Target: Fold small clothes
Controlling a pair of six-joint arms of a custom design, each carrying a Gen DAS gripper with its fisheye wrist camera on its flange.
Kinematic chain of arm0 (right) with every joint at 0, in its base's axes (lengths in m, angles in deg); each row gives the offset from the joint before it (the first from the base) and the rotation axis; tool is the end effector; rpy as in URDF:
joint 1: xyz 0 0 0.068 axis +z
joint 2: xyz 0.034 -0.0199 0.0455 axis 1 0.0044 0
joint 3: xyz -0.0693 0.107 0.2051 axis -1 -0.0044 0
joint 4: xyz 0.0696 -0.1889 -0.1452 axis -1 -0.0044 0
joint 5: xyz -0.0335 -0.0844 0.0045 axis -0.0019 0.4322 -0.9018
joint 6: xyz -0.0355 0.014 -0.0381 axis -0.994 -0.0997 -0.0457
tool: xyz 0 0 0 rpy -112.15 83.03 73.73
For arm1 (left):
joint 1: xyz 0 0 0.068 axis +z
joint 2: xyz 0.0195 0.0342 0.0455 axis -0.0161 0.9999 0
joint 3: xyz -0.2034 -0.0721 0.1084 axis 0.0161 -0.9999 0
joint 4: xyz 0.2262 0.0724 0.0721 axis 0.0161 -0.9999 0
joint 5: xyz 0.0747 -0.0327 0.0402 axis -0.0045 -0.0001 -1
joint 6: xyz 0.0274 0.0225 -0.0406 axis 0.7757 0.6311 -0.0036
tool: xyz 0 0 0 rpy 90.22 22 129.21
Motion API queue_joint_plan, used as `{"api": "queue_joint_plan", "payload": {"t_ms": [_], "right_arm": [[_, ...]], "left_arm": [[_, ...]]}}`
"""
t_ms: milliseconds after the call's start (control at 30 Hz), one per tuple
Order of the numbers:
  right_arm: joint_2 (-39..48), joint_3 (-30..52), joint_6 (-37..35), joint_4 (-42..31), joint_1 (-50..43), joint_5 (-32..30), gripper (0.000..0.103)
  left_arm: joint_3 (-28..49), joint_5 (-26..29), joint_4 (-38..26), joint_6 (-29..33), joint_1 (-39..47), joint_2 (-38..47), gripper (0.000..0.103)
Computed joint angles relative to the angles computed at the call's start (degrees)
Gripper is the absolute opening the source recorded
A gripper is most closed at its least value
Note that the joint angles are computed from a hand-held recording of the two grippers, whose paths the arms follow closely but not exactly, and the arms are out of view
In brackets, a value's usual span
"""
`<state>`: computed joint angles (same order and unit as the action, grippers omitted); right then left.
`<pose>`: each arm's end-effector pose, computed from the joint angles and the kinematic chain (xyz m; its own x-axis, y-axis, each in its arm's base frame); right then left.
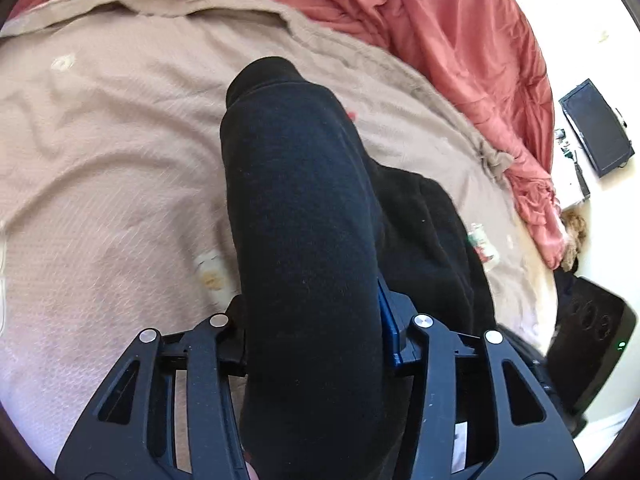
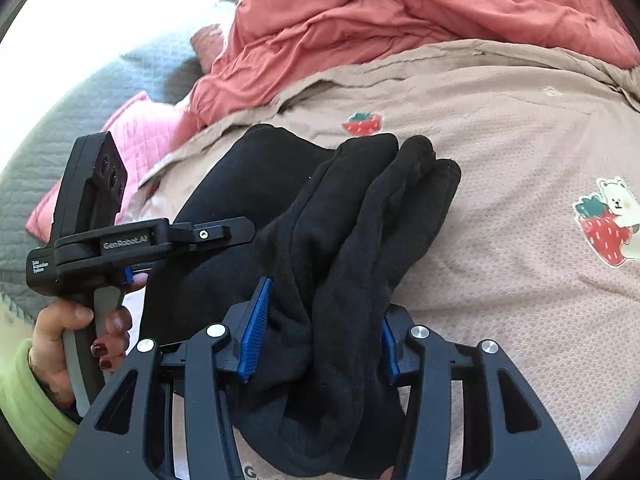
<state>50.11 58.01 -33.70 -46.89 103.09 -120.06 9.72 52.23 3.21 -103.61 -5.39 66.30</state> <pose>0.3455 0.1035 0.1166 -0.7407 -0.3860 -0.5499 -0.6411 0.6509 0.4066 0.2853 -0.0310 0.1070 -0.7792 -0.5080 -0.3672 -0.2917 0.8124 -0.5049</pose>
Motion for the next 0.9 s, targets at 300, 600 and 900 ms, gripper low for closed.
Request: {"api": "queue_joint_plan", "payload": {"t_ms": [300,600,900], "right_arm": [[1.7,-0.3,-2.1,1.1,2.9,11.2,0.067],[-1.5,-3.1,-1.5,3.1,3.4,14.2,0.077],[-9.4,-9.0,0.4,7.9,1.1,13.1,0.094]], "left_arm": [[-1.9,-1.7,2.2,2.0,0.4,2.5,0.062],[0.0,-4.6,-1.9,3.5,-1.0,1.5,0.064],[-2.1,-8.4,-6.0,2.5,-2.6,-6.4,0.075]]}}
